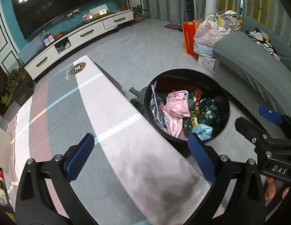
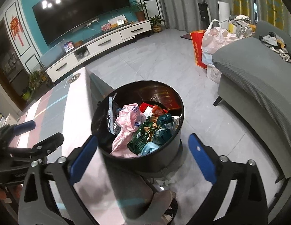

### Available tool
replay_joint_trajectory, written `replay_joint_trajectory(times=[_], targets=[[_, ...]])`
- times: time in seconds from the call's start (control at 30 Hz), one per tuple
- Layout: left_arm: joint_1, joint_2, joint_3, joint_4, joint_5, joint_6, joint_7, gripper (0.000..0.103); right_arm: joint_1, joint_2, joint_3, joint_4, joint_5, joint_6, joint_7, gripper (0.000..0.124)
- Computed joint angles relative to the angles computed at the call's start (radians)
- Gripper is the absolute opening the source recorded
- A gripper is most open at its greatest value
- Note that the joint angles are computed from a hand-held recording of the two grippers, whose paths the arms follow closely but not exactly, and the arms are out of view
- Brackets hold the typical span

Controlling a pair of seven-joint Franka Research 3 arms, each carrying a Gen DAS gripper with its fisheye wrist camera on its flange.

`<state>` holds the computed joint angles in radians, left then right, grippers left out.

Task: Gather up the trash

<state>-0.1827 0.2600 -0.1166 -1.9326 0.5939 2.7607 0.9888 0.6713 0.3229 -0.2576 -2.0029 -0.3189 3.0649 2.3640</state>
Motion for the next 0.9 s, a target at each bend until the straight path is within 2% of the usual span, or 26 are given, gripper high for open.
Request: replay_joint_trajectory(times=[0.13, 0.33, 0.47, 0.57, 0.63, 0.73, 0.9], targets=[[-0.003, -0.112, 0.015, -0.109, 0.065, 0.039, -0.093, 0.100, 0.082, -0.057, -0.070, -0.032, -0.117, -0.027, 0.087, 0.100], [0.026, -0.257, -0.009, -0.206, 0.204, -0.002, -0.294, 0.100, 0.099, -0.138, -0.055, -0.054, -0.291, -0.109, 0.215, 0.100], [0.064, -0.348, -0.037, -0.285, 0.192, 0.029, -0.335, 0.100, 0.090, -0.188, -0.020, -0.066, -0.379, -0.166, 0.283, 0.100], [0.086, -0.397, -0.072, -0.312, 0.235, -0.028, -0.381, 0.100, 0.081, -0.226, 0.009, -0.076, -0.458, -0.209, 0.349, 0.100], [0.095, -0.420, -0.082, -0.327, 0.244, -0.039, -0.392, 0.100, 0.074, -0.253, 0.033, -0.079, -0.515, -0.257, 0.391, 0.100], [0.092, -0.454, -0.080, -0.357, 0.185, -0.026, -0.339, 0.100, 0.052, -0.290, 0.072, -0.093, -0.581, -0.282, 0.444, 0.100], [0.102, -0.475, -0.101, -0.376, 0.168, -0.045, -0.321, 0.100, 0.001, -0.341, 0.139, -0.117, -0.658, -0.307, 0.504, 0.100]])
